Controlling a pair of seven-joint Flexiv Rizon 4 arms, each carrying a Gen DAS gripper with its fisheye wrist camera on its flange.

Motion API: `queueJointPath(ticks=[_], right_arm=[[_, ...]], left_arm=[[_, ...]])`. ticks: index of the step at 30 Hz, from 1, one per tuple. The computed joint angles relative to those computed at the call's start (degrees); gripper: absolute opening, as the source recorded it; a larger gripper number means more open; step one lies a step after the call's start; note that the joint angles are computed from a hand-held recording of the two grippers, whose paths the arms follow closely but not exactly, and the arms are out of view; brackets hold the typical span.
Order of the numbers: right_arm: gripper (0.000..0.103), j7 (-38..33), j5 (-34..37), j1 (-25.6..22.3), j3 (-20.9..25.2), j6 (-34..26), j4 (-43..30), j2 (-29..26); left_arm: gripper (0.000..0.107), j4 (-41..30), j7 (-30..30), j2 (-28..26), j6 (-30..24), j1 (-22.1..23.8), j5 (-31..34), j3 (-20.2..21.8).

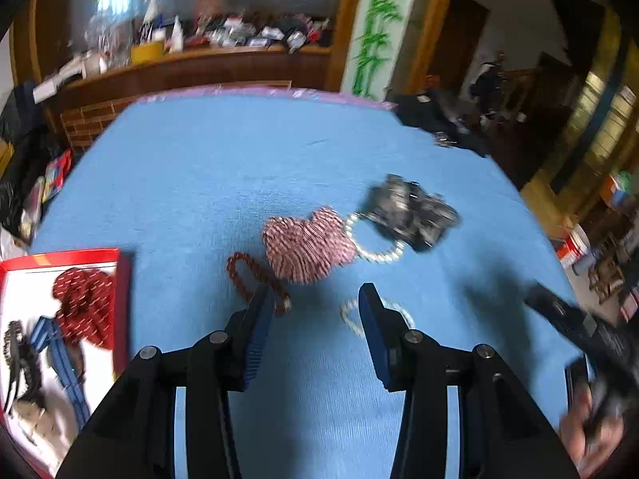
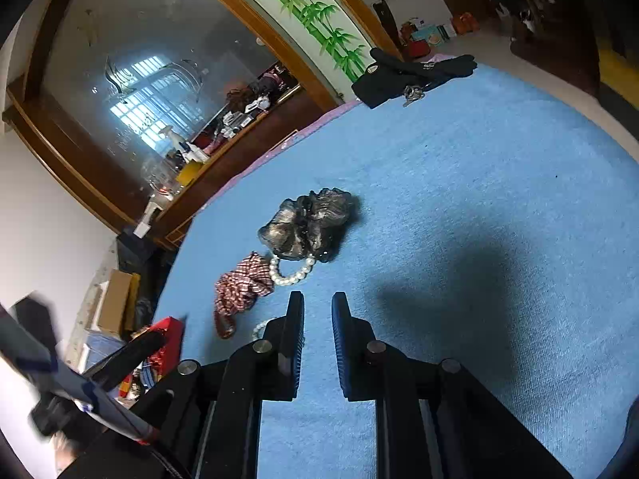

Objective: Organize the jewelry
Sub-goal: 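Move both tools back from the tray toward the remaining items, then grasp the pink plaid scrunchie with the left tool while the right tool grasps the pearl bracelet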

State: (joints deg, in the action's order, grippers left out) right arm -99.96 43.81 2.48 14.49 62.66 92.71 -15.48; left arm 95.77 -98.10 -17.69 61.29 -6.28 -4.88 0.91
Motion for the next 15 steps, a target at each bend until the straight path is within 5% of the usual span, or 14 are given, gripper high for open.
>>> queueJointPath(ticks=[11, 13, 15], right_arm=[[0.016, -4.7, 6.1, -1.1, 0.2, -2.7, -1.0, 1.3], [0.016, -4.9, 5.9, -0.7, -0.1, -2.7, -0.8, 1.5], [0.016, -4.9, 6.0, -0.5, -0.4, -2.9, -1.0, 1.2]], left_arm=[[0.041, -11.1, -3.0, -11.2, -4.8, 0.7, -2.9, -0.2], [0.034, -12.3, -3.8, -12.3, -5.1, 0.0, -1.6, 0.5], [0.010, -12.5, -3.6, -12.8, -5.0, -0.3, -0.8, 0.6]])
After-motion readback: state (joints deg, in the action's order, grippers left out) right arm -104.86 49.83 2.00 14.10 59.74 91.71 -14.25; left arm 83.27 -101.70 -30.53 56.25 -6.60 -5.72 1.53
